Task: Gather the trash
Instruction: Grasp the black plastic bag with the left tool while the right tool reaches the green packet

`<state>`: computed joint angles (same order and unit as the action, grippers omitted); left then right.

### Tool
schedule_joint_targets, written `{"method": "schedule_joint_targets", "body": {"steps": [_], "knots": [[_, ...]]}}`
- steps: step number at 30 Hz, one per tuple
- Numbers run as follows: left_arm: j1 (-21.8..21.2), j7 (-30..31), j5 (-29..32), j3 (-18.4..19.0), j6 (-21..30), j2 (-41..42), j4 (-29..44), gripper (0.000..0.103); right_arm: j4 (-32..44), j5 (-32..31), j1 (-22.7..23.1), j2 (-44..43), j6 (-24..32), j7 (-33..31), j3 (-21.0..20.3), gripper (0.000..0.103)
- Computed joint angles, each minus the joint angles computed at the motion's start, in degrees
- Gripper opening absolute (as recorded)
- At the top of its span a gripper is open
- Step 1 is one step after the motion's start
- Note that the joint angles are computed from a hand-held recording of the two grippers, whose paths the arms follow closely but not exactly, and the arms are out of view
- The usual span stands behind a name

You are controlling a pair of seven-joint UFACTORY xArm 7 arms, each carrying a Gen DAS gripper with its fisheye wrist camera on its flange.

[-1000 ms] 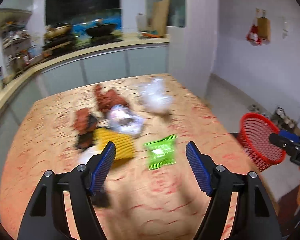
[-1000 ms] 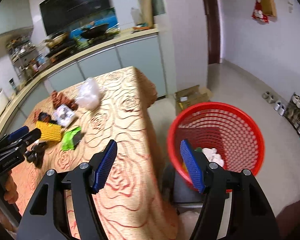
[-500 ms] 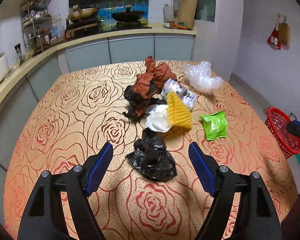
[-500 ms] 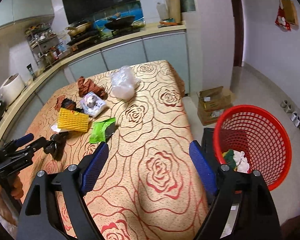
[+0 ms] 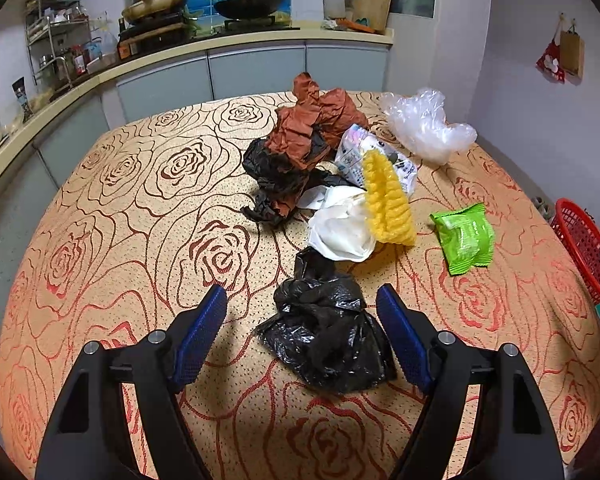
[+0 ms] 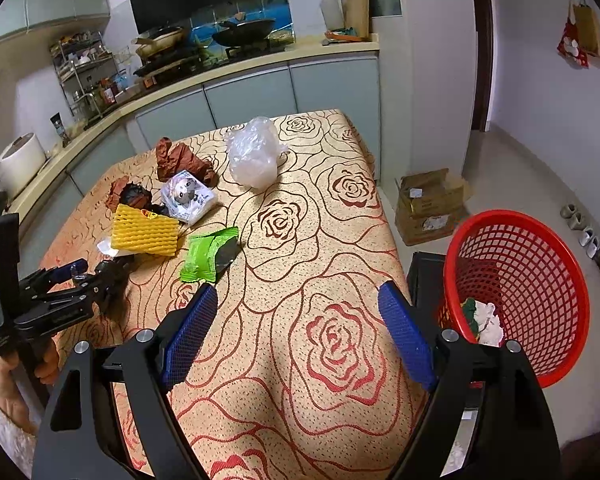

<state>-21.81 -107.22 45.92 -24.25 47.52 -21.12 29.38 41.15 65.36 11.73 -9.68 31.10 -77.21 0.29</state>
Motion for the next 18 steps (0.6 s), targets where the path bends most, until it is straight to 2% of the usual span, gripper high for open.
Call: {"method": "schedule_joint_targets", "body": {"steps": [5, 8, 11, 18], "knots": [[-0.2, 0.5, -1.0, 0.7, -2.4, 0.1, -1.2, 0.038, 0.5, -0.2, 1.7, 1.3, -1.8, 0.5, 1.8, 0.080], [0.0, -0.5, -1.0, 0.6, -4.3, -1.0, -2.5, 0.028, 1.2, -0.5, 2.9, 2.6, -2.3, 1.5, 3.1, 0.080], [-0.1, -0.8, -1.7, -0.9, -2.5, -2.2, -2.7, 0.024, 2.3, -0.9, 4.1, 4.5, -2.9, 2.9, 4.5, 0.080], [-1.5, -0.5, -4.6, -3.0, 1.2, -8.0, -3.9, 0.024, 4.8, -1.7, 6.6, 9.0, -7.7, 5.1, 7.9, 0.080]]}}
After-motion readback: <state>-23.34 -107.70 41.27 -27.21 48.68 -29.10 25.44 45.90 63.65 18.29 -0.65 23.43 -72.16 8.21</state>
